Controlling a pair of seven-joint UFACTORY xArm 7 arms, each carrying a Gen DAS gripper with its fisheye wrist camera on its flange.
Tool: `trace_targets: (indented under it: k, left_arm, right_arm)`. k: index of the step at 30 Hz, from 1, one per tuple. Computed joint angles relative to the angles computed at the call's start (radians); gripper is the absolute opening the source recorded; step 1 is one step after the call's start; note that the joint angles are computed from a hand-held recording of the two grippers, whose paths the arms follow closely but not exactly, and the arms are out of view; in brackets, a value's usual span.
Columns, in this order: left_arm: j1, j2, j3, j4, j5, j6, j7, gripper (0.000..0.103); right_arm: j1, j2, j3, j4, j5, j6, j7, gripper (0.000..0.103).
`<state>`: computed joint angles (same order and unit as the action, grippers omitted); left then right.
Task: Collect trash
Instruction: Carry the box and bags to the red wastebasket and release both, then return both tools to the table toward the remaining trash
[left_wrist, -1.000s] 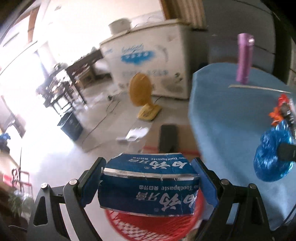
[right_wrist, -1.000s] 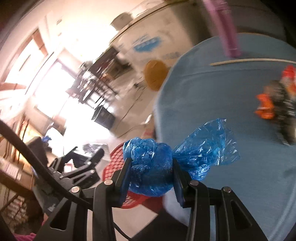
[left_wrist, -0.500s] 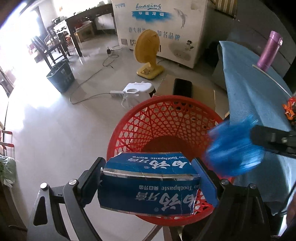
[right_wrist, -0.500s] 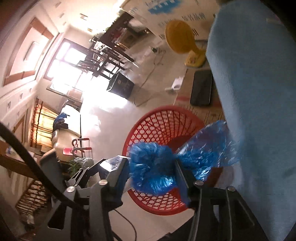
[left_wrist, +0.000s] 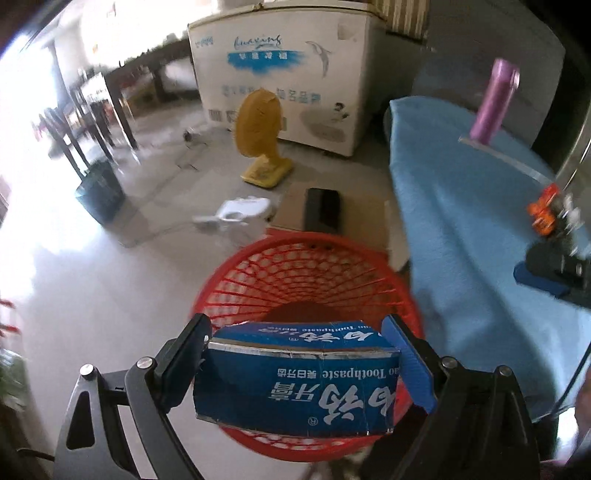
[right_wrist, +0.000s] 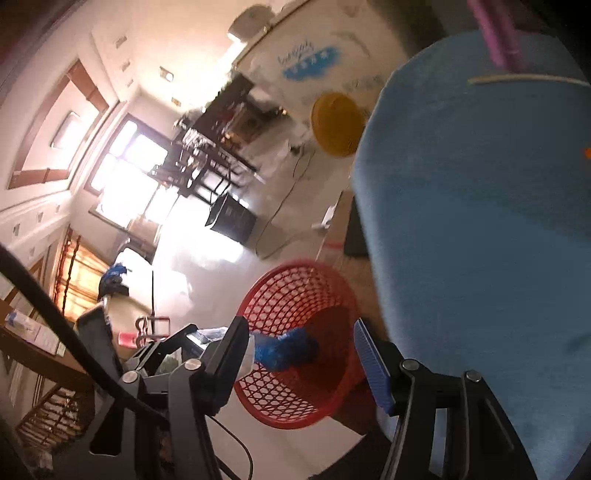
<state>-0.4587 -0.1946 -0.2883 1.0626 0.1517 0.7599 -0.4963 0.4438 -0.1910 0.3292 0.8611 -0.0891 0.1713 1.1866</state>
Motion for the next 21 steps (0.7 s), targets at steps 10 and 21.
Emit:
trace_targets:
  k: [10, 21]
  left_arm:
    - [0.008, 0.026, -0.025, 0.05, 0.042, -0.004, -0.052, 0.093]
    - [-0.012, 0.017, -0.037, 0.049, 0.261, -0.045, -0.212, 0.1]
  right_arm:
    - [-0.075, -0.251, 0.051, -0.162, -0.023, 0.024, 0.074, 0.07]
    - [-0.094, -0.322, 0.082, -0.236, 0.012, -0.019, 0.081, 0.071]
